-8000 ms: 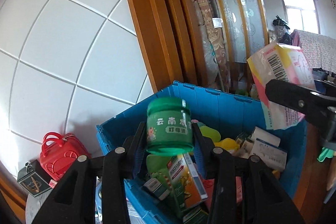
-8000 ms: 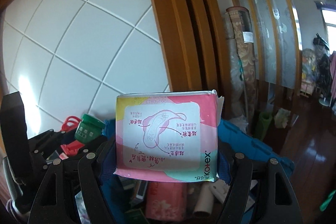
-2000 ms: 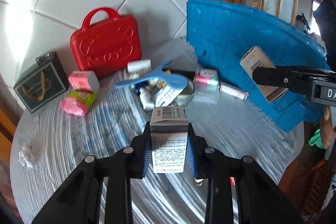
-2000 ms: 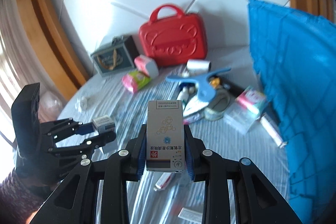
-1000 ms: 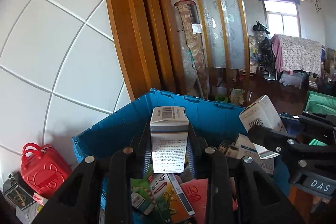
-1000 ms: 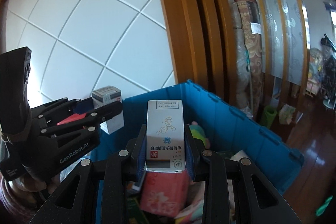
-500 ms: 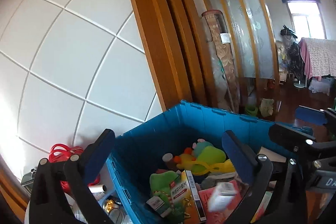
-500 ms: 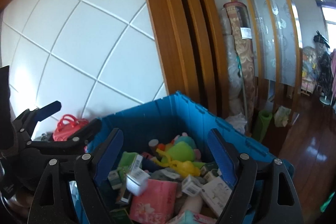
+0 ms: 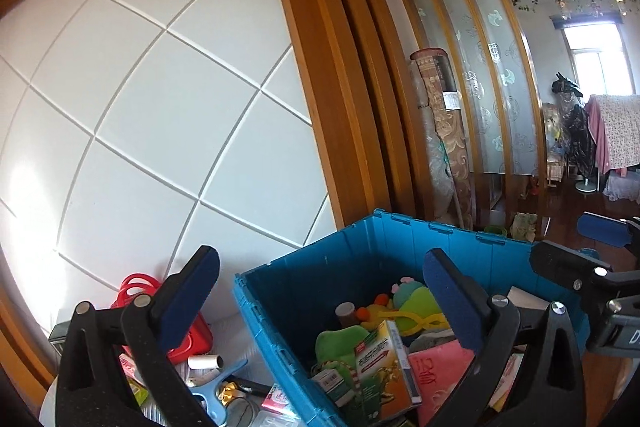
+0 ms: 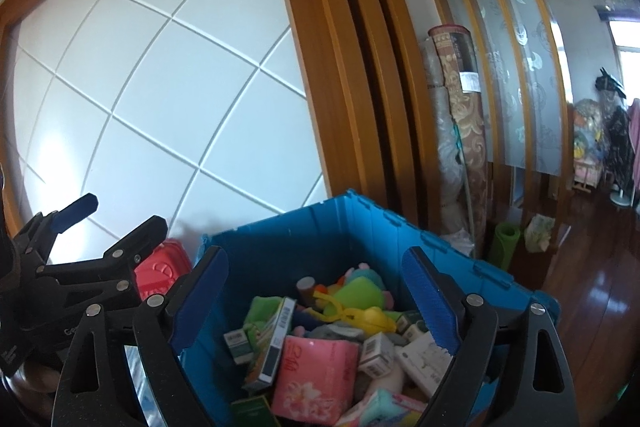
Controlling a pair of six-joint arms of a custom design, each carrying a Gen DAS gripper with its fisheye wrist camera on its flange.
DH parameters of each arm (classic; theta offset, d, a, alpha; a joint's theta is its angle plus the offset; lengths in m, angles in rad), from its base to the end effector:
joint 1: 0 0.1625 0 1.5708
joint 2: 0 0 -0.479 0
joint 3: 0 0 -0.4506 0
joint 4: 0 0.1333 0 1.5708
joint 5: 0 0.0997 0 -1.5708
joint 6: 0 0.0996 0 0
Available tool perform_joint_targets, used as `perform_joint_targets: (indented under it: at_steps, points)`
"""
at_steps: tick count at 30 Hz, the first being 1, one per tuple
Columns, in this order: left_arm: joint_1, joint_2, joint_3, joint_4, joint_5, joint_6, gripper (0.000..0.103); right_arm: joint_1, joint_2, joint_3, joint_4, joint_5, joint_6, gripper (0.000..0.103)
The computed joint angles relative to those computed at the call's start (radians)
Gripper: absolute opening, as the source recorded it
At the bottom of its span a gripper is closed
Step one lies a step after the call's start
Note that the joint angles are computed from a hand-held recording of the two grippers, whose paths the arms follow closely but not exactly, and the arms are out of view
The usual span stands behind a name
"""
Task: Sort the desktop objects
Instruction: 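Move both grippers back over the table toward the remaining items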
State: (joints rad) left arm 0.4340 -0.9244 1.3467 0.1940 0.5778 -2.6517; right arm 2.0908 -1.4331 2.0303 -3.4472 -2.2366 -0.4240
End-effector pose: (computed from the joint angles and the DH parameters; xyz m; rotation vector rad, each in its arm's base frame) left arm -0.5315 -0.4852 0.2474 1.1225 1.8719 -1.3924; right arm 0.3316 -0.4347 0.4566 0.4694 -2.0968 1.5808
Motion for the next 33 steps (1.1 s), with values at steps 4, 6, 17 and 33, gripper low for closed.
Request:
perform_joint_targets:
  at_steps: [4,6,17,33]
  points:
    - [0.009,-0.083,0.087,-0.016,-0.023,0.000,0.103,0.036,0.027,0.010,-0.004,-0.023,0.018,0.090]
    - [0.017,-0.139,0.139,-0.027,-0.037,0.016,0.103,0.056,0.045,0.022,-0.009,-0.025,0.034,0.091]
    - [0.120,-0.484,0.427,0.018,-0.150,0.093,0.103,0.136,0.241,0.056,0.045,0.065,0.150,0.094]
    - [0.478,-0.356,0.560,0.336,0.144,-0.322,0.101,0.001,0.416,0.160,0.333,0.143,0.322,0.093]
